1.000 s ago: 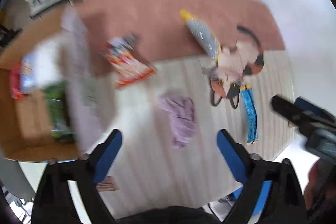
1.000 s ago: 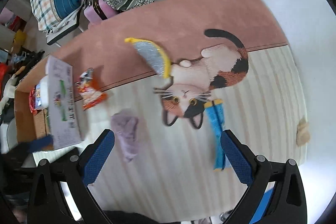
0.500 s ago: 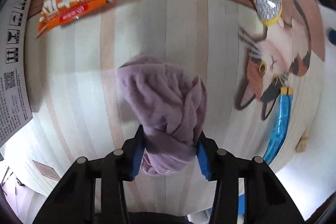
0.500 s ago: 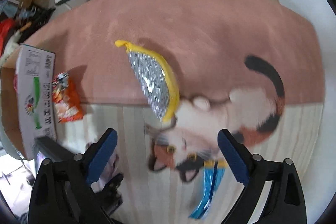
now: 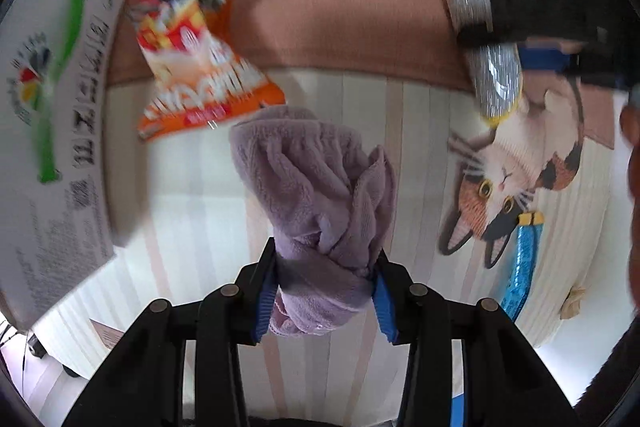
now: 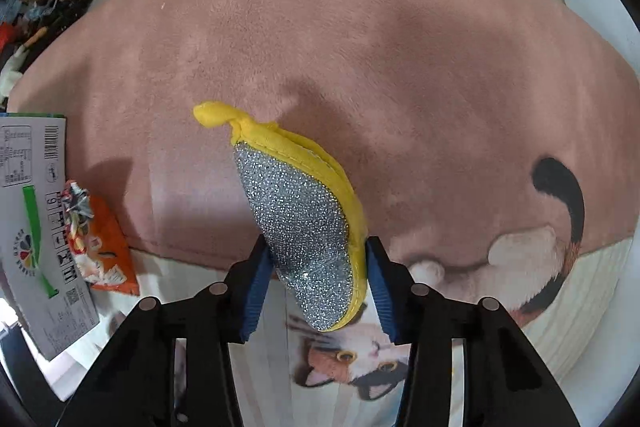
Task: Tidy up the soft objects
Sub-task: 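Grasp the mauve cloth with the left tool while the right tool grasps the yellow-silver scrubber, then place the cloth and scrubber into the box and open both tools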
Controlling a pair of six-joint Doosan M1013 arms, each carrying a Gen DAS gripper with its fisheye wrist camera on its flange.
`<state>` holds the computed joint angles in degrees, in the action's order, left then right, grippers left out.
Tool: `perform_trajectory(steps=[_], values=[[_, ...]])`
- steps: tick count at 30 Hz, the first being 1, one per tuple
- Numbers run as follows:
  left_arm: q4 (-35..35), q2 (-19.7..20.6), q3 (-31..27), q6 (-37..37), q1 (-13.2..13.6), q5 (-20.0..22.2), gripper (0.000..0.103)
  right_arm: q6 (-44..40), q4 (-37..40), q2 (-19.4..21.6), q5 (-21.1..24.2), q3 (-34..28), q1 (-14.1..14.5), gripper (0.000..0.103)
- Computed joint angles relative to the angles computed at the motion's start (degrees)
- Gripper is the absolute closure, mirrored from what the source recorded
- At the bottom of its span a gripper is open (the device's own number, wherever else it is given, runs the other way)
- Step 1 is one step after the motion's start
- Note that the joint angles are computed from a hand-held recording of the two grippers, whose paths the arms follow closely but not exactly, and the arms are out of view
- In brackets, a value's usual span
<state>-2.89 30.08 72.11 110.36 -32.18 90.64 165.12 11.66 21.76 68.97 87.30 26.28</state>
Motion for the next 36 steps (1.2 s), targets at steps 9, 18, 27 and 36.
perform_trajectory(steps=[9, 18, 27, 36], values=[[-5.7, -0.6, -8.5, 5.1, 3.3, 1.0, 0.065, 12.2, -6.7, -5.2, -5.8, -1.1, 4.4, 0.056], [-8.1, 5.4, -25.9, 11.4, 10.0, 7.4, 0.065, 20.5, -16.3, 0.8, -5.6, -17.4, 10.6, 0.056], [-2.7, 16.5, -43.3, 14.4, 15.4, 16.3, 0.065, 20.0, -13.3, 18.4, 5.7, -44.0, 11.1, 0.056], [-1.0, 27.7, -55.8, 13.9, 16.2, 28.7, 0.065, 20.2, -9.7, 32.0, 25.8, -65.4, 9.7, 0.056]])
